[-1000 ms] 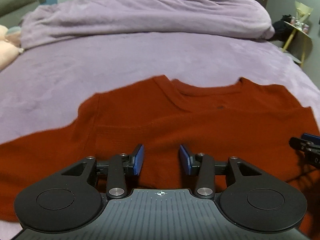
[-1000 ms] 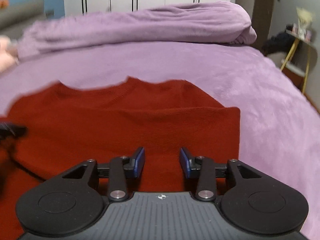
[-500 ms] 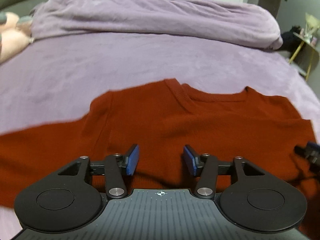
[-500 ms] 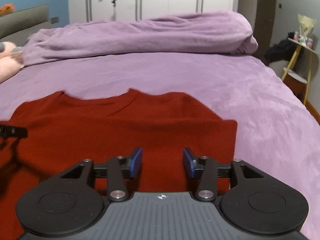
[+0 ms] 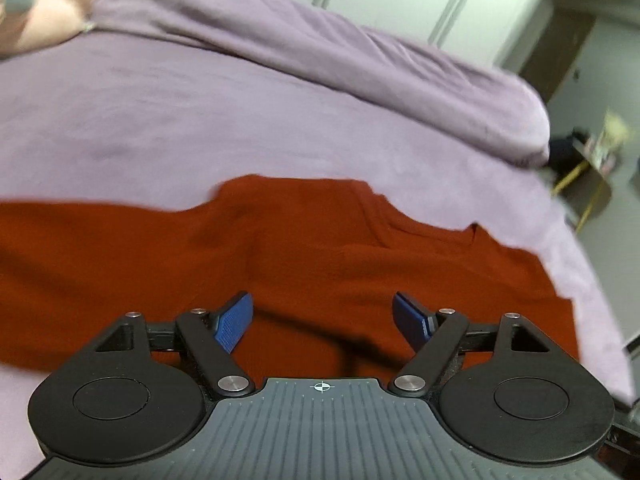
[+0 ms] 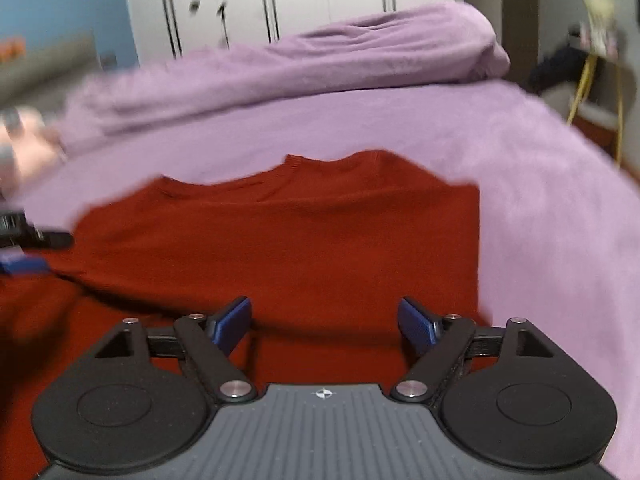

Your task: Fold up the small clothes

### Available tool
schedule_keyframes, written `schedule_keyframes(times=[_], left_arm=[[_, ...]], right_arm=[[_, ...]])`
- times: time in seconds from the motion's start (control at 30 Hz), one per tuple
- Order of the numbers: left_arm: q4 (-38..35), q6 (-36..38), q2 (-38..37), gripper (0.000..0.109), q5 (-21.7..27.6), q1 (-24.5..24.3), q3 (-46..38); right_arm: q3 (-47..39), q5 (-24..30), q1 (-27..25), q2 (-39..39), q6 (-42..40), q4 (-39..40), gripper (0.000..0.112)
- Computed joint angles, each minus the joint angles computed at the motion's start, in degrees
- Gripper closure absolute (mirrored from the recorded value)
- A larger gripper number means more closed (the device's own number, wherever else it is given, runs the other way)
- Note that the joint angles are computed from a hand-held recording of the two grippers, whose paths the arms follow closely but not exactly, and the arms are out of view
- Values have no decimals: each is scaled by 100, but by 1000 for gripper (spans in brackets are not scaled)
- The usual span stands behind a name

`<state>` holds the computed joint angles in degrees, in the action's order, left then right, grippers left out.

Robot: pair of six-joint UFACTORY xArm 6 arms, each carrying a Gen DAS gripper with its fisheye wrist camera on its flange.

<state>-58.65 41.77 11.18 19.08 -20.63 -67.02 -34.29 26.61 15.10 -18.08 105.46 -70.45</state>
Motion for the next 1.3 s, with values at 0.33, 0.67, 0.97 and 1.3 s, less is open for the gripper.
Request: schedule_keyframes(times=[0.33,0.67,0.97,1.3], left_arm=[[-226,-1270,-592,32,-561,2105,1060],[-2124,-1007,598,67,-222,3089,-239],[-2577,-537,737,100,-17,3317,-381],[-3109,2585,-673,100,635,2054,-103]], right_arm=[[977,-121,823,-1093,1335,614,29],[687,315,1121,-883,1001,1112,30],[619,434,1128,-835,936,1230,44],[968,204,953,-1206,1472,911,58]])
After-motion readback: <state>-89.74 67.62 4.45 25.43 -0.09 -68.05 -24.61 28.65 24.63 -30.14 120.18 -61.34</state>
